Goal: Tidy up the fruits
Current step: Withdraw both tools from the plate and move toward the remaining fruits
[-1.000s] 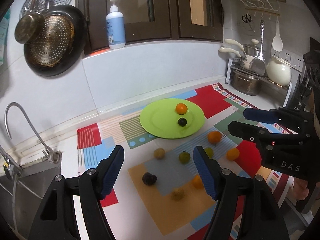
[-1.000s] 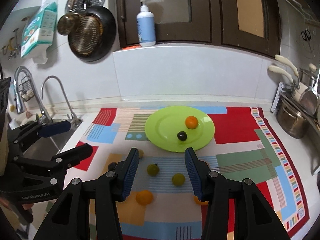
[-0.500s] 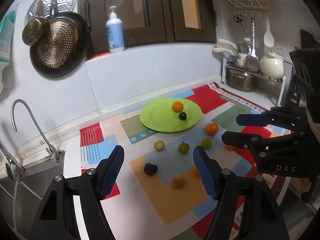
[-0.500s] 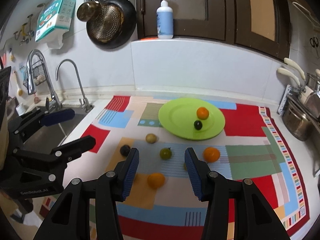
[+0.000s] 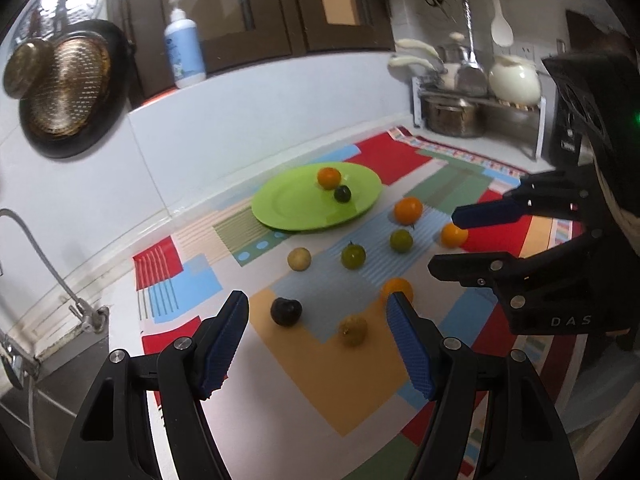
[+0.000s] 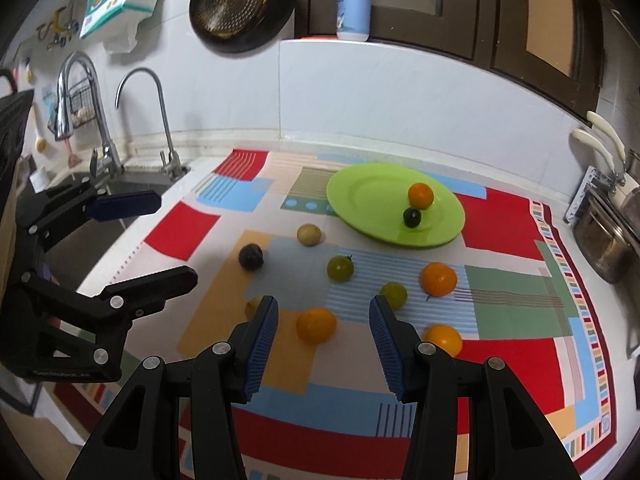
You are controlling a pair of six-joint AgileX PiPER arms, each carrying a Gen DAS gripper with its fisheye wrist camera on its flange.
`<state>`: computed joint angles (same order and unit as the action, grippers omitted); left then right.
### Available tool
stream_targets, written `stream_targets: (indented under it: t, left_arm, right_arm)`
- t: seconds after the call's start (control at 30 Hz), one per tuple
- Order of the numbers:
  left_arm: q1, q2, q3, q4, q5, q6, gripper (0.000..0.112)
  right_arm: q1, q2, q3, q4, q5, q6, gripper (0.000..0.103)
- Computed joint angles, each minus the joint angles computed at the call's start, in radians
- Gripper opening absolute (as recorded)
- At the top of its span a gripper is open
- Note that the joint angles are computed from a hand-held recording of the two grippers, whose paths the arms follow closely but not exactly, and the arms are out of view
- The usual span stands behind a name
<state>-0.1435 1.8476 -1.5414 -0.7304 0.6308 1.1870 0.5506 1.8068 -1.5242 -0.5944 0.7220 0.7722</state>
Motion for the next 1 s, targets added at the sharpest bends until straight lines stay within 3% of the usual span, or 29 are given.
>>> stream_targets:
  t: [0.23, 0.7, 1.0]
  left_arm:
    - [-0.013, 0.081, -0.06, 0.036, 0.044, 0.02, 0.069]
    - [-0.027, 0.263, -0.266, 0.138, 0.233, -0.088, 0.043]
    - [-0.041, 0.343, -0.397, 0.185, 0.321, -0.17, 0.034]
  right_arm:
    - [-0.038, 0.052, -0.009, 0.11, -0.038, -0.107, 0.048]
    - [-0.108, 0.165, -0.06, 0.311, -0.072, -0.264, 0.048]
    - [-0.137, 0.195, -0.084, 0.38, -0.079, -0.303, 0.048]
